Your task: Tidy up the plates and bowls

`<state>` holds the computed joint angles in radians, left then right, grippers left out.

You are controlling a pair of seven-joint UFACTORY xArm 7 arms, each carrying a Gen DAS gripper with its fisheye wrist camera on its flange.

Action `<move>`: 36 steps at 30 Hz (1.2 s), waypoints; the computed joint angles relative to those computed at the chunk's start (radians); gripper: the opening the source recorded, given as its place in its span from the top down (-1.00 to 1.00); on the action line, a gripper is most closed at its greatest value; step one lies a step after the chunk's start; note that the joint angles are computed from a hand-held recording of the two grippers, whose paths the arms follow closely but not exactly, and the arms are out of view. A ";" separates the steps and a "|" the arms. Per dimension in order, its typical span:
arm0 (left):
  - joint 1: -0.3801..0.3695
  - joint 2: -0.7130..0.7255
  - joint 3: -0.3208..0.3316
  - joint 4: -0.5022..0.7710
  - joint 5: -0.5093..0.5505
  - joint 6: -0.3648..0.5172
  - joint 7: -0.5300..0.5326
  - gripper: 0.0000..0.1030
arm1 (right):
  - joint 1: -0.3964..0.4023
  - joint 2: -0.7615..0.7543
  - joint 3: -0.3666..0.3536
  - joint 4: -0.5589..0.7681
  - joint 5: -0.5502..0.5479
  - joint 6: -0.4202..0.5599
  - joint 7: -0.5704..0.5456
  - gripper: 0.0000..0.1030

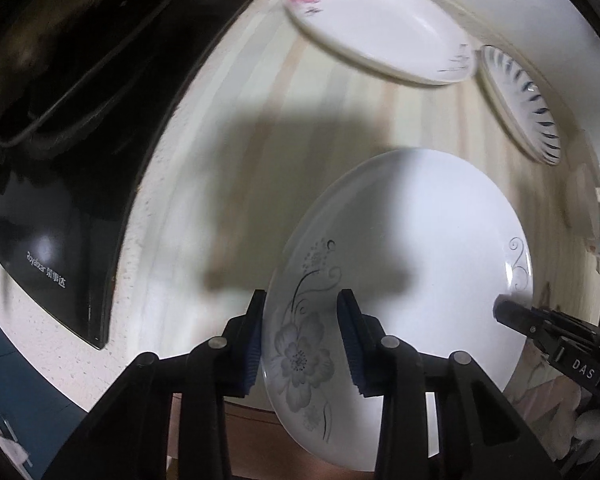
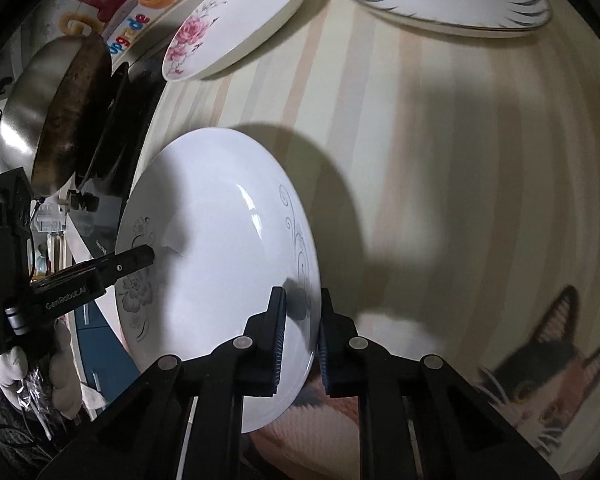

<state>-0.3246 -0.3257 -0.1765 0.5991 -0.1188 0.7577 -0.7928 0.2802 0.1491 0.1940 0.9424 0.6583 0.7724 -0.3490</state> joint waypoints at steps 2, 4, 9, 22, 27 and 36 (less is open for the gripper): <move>-0.011 0.008 -0.011 0.035 0.001 0.012 0.000 0.37 | -0.017 -0.023 -0.013 -0.011 0.007 0.016 -0.011 0.68; -0.019 0.043 -0.026 0.089 0.019 0.023 -0.006 0.37 | -0.032 -0.057 -0.029 -0.032 0.009 0.033 -0.017 0.68; -0.049 0.134 -0.038 0.171 0.025 -0.007 0.018 0.37 | -0.075 -0.153 -0.084 -0.096 -0.017 0.063 -0.030 0.68; -0.111 0.408 -0.044 0.392 0.059 -0.032 0.057 0.37 | -0.185 -0.200 -0.185 -0.157 -0.054 0.074 -0.066 0.68; -0.119 0.463 -0.034 0.433 0.071 -0.021 0.057 0.37 | -0.210 -0.165 -0.181 -0.149 -0.051 0.064 -0.081 0.68; -0.127 0.524 -0.022 0.474 0.093 -0.032 0.038 0.37 | -0.216 -0.121 -0.159 -0.122 -0.075 0.066 -0.054 0.66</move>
